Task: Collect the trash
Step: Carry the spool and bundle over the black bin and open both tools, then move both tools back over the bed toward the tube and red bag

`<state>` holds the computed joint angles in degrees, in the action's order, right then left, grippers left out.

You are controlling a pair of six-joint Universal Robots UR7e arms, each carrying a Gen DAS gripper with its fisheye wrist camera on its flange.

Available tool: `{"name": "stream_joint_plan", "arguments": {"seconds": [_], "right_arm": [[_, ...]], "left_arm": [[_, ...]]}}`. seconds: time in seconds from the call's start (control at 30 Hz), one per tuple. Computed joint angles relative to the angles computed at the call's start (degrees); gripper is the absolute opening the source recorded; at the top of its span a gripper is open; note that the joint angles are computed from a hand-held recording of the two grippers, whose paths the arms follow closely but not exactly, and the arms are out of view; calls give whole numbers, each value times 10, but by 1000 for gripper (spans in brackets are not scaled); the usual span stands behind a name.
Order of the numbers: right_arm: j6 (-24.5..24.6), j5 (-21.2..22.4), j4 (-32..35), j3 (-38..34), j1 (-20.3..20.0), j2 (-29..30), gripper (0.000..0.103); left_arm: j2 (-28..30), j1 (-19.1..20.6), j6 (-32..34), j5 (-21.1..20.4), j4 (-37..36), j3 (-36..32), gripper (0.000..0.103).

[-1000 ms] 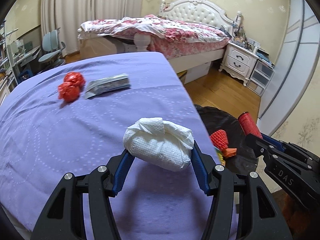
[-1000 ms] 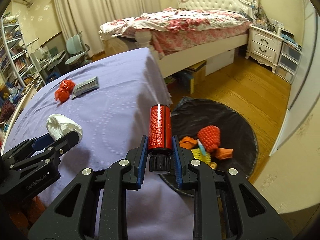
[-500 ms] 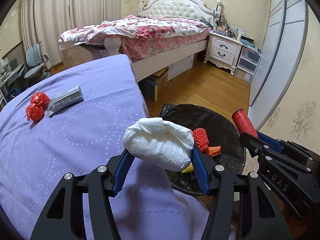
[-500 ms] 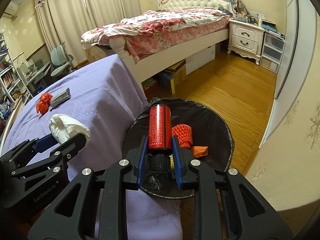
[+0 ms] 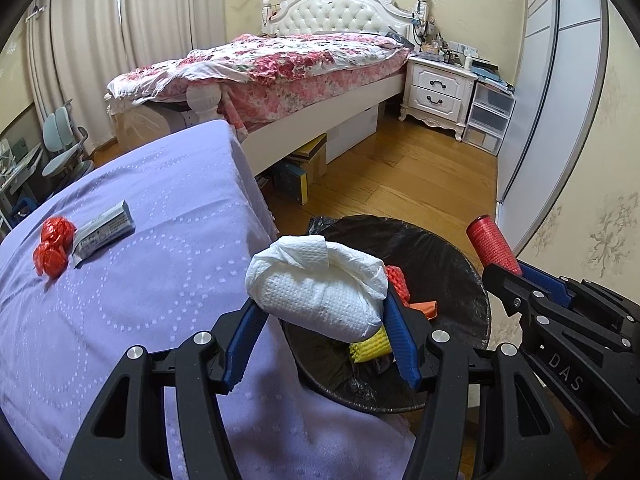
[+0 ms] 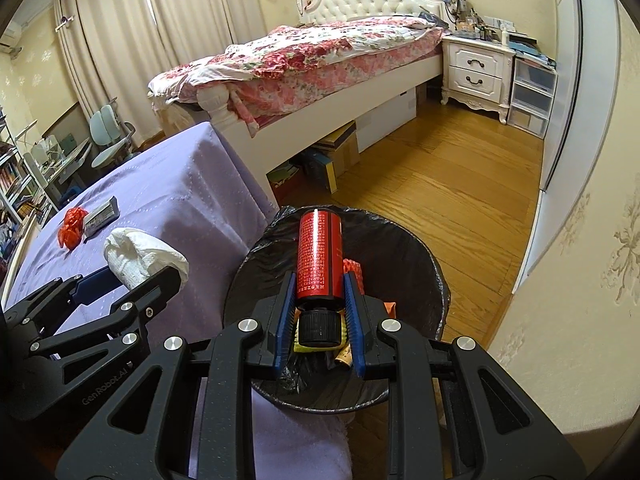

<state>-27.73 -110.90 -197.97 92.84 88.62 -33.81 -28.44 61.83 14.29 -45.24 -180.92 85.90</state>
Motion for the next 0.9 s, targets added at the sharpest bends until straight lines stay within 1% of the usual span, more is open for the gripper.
{"name": "stream_joint_plan", "arguments": {"seconds": [0.1,0.2,0.27,0.3,0.33,0.37,0.4,0.43,0.57,0.63,0.73,0.9], "right_arm": [[2,0,0,-4,-2,1,23],[6,-3,-2,-9,-4,4,23],[7,-4,-8,-10,-6,6,24],[8,-4,-9,-11,-7,7,25],[9,-7,-9,-12,-7,8,27],[10,-9,-14,-12,-7,8,30],[11,-9,-14,-13,-7,9,36],[12,-9,-16,-12,-8,8,37],[16,-11,-17,-13,-9,7,40],[15,-12,-17,-12,-9,7,45],[16,-9,-12,-12,-7,5,49],[9,-5,-3,-12,-1,7,52]], "left_arm": [[8,-2,12,6,-4,-7,58],[13,-1,16,8,1,-15,60],[13,-1,16,9,9,-17,65],[14,-1,16,11,8,-17,70],[13,-2,14,11,5,-13,73],[11,-2,10,11,6,-12,73],[10,-1,7,12,8,-12,74],[9,-2,3,14,9,-11,75],[7,-4,-6,26,4,-8,76],[4,-5,-5,34,-6,-3,76],[-3,-5,-5,41,-23,8,76],[-20,-2,-5,56,-51,28,76]]}}
